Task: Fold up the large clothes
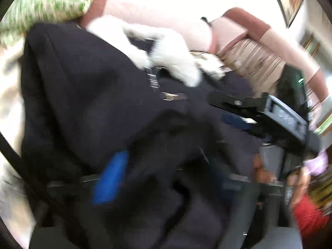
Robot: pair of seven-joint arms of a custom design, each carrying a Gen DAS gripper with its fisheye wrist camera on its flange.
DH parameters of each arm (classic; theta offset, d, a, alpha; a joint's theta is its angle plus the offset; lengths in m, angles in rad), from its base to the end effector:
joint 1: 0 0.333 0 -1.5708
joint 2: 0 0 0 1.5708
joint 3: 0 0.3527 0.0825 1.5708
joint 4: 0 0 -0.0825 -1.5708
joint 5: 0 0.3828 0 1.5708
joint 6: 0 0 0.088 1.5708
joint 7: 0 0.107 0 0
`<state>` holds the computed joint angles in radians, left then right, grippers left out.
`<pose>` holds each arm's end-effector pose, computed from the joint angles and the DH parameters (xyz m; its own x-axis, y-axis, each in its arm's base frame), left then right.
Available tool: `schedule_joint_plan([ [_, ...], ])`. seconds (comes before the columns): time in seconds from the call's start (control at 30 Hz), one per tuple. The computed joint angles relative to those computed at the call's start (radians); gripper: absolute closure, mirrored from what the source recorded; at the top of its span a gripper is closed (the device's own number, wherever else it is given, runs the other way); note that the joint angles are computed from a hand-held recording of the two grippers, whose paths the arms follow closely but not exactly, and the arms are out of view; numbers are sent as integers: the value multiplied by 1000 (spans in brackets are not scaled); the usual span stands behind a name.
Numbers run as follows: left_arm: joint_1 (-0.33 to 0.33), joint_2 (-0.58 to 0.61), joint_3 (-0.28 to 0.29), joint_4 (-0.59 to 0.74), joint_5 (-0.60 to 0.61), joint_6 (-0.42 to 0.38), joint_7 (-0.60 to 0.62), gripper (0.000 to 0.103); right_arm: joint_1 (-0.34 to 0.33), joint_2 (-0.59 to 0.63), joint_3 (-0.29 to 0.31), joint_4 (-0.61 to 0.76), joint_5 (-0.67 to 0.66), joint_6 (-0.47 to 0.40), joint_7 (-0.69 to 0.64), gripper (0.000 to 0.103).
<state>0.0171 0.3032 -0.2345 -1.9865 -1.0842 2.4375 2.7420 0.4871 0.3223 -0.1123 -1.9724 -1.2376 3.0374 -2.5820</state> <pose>0.6164 -0.1290 0.3679 -0.5911 -0.6655 0.4557 -0.7688 0.2939 -0.5680 0.5615 0.3046 0.3905 -0.3003 -0.8107 -0.5027 -0.6284 0.5646 -0.5352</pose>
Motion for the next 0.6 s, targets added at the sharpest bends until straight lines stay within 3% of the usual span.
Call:
schedule_joint_plan([
  [0.1, 2, -2, -11, 1, -30, -54, -21, 10, -1, -48, 18, -39, 26, -58, -43, 1],
  [0.17, 7, -43, -12, -25, -49, -65, 45, 10, -14, -76, 33, -68, 34, -72, -44, 1],
  [0.27, 26, -109, 9, -55, -136, -94, 131, 10, -51, -84, 63, -94, 94, -39, -79, 1],
  [0.33, 25, -122, 28, -55, -208, -77, 146, 10, -90, -63, 106, -106, 226, 11, -204, 1],
  [0.4, 23, -125, 46, -52, -264, -22, 132, 10, -149, -26, 192, -98, 398, 10, -385, 1],
  [0.47, 8, -114, 53, -42, -321, 102, 118, 10, -174, 12, 246, -73, 499, -16, -498, 1],
  [0.6, -36, -92, 38, -27, -404, 377, 161, 10, -145, 64, 253, -19, 585, -44, -597, 1],
])
